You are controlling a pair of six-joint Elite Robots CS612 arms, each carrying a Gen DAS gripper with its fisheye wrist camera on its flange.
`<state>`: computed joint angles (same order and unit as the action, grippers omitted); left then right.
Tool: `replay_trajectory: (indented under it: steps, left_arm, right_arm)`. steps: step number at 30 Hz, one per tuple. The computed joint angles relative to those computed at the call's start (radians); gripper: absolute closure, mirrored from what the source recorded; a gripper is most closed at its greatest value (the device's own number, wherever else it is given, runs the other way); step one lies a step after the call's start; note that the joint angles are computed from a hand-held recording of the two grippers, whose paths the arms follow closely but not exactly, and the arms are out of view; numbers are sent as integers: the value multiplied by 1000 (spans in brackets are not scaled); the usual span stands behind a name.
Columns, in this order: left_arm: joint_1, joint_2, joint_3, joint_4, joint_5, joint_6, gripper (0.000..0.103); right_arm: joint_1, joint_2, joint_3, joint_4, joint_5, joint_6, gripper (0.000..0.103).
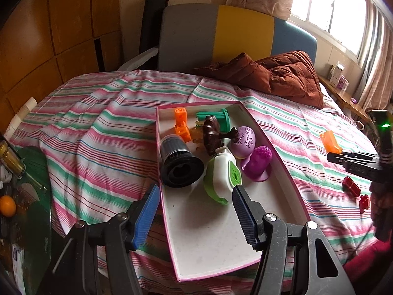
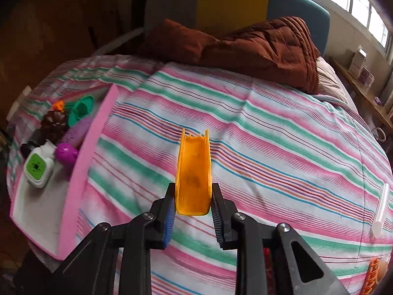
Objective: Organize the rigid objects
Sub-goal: 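Carry the orange plastic piece into the tray and open the right gripper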
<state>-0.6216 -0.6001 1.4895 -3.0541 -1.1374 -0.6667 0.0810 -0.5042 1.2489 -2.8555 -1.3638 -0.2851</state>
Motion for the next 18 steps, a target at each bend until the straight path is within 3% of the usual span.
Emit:
replay_trajectory:
  steps: [5, 8, 14, 16, 18]
  left_arm:
    - [4, 1, 5, -4, -5, -11, 41]
    - [6, 0, 11, -10, -7, -16, 41]
    - [11, -4, 24, -20, -14, -35, 41]
    - [12, -4, 28, -25, -16, -39, 41]
    - [14, -4, 31, -27, -19, -41, 41]
  right_arm:
    - [31, -47, 66, -23, 131, -94, 77]
    - [58, -56, 76, 6, 174, -156, 77]
    - [109, -36, 38, 97, 158, -202, 77]
    - [124, -22, 13, 135, 107, -175, 77]
    - [127, -9, -12, 184, 109, -144, 77]
